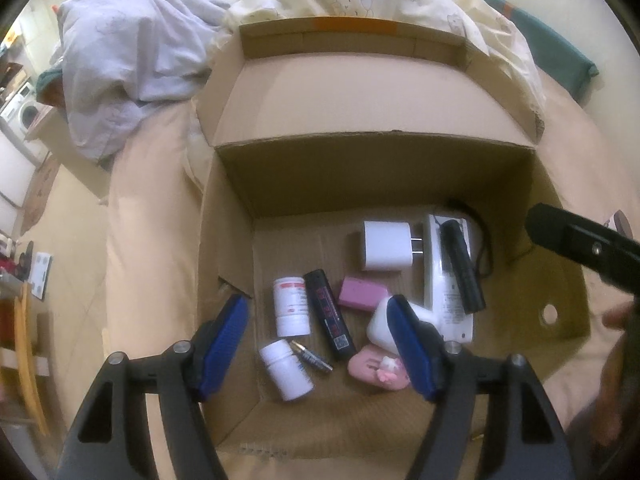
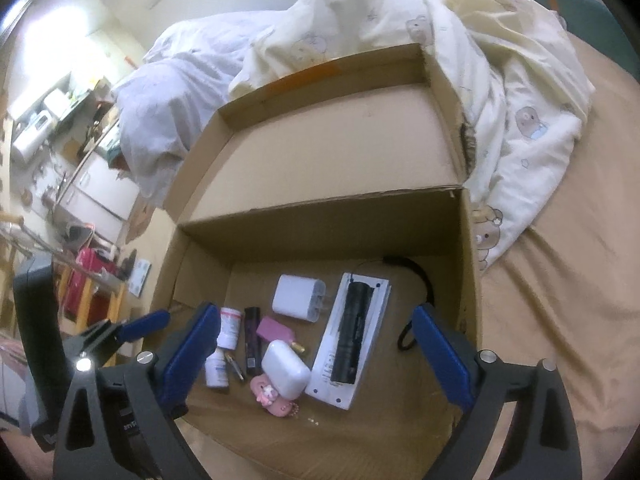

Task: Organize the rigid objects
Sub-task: 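Open both grippers to drop the battery and earbud case in the box, then move the left gripper back out to the second AA battery on the bed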

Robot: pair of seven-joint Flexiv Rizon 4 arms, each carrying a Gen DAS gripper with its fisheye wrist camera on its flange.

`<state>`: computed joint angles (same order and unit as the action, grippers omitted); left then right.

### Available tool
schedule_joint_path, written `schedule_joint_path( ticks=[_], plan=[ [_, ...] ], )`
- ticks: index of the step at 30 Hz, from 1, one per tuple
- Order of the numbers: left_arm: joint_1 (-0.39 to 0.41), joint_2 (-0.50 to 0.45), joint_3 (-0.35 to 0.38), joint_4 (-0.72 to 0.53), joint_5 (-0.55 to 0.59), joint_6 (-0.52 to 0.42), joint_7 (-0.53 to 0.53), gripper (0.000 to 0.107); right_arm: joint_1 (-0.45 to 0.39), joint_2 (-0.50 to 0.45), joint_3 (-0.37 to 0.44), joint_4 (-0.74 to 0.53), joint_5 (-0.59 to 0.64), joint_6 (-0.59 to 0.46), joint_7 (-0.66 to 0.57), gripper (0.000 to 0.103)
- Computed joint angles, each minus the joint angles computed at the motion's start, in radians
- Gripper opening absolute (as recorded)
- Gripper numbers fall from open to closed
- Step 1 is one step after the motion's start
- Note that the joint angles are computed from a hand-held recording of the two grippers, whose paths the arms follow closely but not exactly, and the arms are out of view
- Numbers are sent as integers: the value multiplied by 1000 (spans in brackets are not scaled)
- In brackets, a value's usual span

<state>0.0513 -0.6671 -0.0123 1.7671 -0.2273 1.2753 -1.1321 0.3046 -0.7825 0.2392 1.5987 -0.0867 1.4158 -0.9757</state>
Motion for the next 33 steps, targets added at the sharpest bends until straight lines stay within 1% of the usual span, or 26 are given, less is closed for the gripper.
schedule_joint_path(
  ticks=[4,9,11,12,14,15,16,19,22,24,27,31,33],
  plan=[
    [6,5,-9,8,-5,18,1,69,9,7,-17,10,5,9,23,103],
    [16,17,-24,17,-26,34,-4,69,24,22,-46,31,2,43,63,103],
    [27,27,-41,34,-38,64,2,69,32,32,-60,48,1,66,84,103],
    [31,31,-48,45,-42,92,5,69,43,39,-77,59,-3,77,98,103],
    [49,44,-74,74,-54,161,16,69,92,60,-147,96,-16,119,147,103],
    [66,51,-96,88,-64,188,24,69,121,72,-189,118,-22,148,175,103],
    [82,57,-115,98,-75,200,30,69,137,82,-214,135,-27,170,196,103],
    [118,75,-153,116,-113,188,37,69,170,106,-264,178,-37,215,248,103],
    [149,98,-183,150,-152,178,52,69,189,132,-289,219,-49,229,280,103],
    [152,111,-183,174,-167,182,55,69,195,153,-296,247,-63,229,287,103],
    [183,135,-214,225,-217,169,58,69,233,188,-336,302,-84,233,300,103],
    [200,167,-240,296,-270,178,78,69,226,222,-313,357,-90,235,315,103],
    [203,183,-250,333,-284,197,94,69,240,240,-321,387,-94,238,324,103]
  ],
)
